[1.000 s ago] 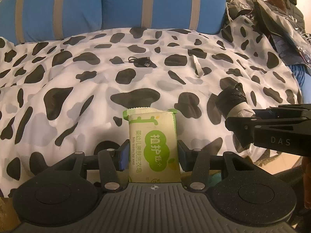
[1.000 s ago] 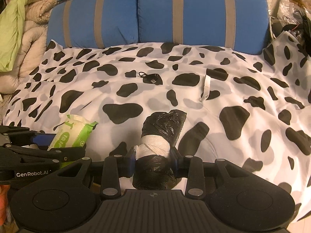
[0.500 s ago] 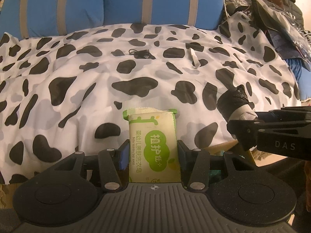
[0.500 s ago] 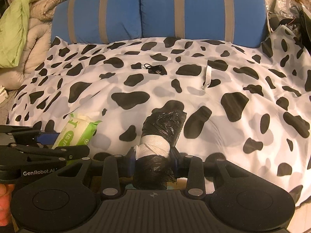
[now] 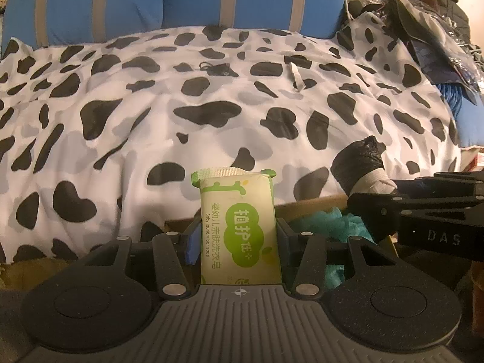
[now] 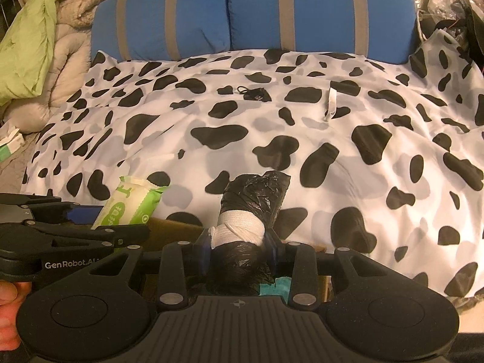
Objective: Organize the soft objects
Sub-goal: 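Lift the black roll with the right tool while the left tool holds the soap packet, then lower the soap packet and black roll into the cardboard box and open both tools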
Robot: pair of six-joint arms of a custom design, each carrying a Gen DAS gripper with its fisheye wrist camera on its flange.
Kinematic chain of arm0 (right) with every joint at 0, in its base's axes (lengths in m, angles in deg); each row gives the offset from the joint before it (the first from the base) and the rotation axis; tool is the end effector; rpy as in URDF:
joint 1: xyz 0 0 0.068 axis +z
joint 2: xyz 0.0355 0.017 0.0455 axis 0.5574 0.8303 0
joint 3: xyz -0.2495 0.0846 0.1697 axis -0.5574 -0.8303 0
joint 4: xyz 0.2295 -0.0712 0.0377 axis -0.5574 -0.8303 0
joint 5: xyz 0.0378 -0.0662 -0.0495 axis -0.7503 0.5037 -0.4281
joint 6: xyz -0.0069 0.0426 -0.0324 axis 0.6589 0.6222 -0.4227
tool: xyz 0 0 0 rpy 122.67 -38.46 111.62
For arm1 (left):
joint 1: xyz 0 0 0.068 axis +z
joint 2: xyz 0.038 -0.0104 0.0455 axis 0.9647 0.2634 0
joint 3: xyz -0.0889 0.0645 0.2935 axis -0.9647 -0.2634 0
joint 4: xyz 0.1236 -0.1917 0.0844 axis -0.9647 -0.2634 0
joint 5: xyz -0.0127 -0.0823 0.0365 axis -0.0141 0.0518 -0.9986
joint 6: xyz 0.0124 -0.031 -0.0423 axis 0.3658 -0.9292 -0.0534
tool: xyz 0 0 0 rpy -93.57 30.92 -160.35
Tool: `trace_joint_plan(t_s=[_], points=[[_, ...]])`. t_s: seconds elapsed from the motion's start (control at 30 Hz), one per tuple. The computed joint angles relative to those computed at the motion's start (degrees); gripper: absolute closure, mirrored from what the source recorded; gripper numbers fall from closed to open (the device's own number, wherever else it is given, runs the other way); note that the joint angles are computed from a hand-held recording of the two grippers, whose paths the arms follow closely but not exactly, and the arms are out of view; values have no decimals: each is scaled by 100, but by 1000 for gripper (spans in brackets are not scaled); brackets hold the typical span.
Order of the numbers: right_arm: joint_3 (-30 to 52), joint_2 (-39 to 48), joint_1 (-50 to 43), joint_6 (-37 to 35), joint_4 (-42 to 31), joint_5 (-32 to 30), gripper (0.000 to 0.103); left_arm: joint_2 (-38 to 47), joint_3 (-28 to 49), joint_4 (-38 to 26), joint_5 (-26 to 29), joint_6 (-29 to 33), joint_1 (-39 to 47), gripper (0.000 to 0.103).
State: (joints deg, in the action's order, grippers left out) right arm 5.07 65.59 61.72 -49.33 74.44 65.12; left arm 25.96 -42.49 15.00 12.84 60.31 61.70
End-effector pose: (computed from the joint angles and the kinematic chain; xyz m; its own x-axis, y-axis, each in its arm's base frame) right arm 0.2528 0.1314 0.1485 -0.7990 0.0046 -0.6013 -0.1461 0.9685 0.2015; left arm 0.2818 -0.0695 0.1524 -0.8079 0.2038 -0.5530 0.2994 0.9501 -0.0872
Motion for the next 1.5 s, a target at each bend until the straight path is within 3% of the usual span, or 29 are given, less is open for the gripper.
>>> trace_joint_plan(t_s=[0.4,0.87,1.13,1.17,1.2,1.23,1.27,1.3,1.5], points=[[-141,-107,215,98,-87,-127,64,38,-2,-282,2,37,-67,55],[179,215,252,-149,-554,-748,64,790,788,-1567,1341,-599,795,55],[246,305,236,-256,-657,-1014,63,1066,1041,-1917,1535,-914,941,55],[264,331,220,-277,-673,-1085,61,1096,1071,-1942,1501,-956,938,54],[291,362,221,-294,-706,-1117,49,1114,1089,-1946,1466,-998,941,53],[326,380,235,-306,-765,-1104,41,1112,1085,-1928,1470,-1005,961,47],[347,382,262,-315,-812,-1042,26,1099,1065,-1887,1525,-1023,978,34],[361,380,289,-325,-844,-970,20,1074,1037,-1834,1585,-1043,989,31],[383,395,314,-351,-897,-887,12,1068,1043,-1846,1450,-1001,922,30]])
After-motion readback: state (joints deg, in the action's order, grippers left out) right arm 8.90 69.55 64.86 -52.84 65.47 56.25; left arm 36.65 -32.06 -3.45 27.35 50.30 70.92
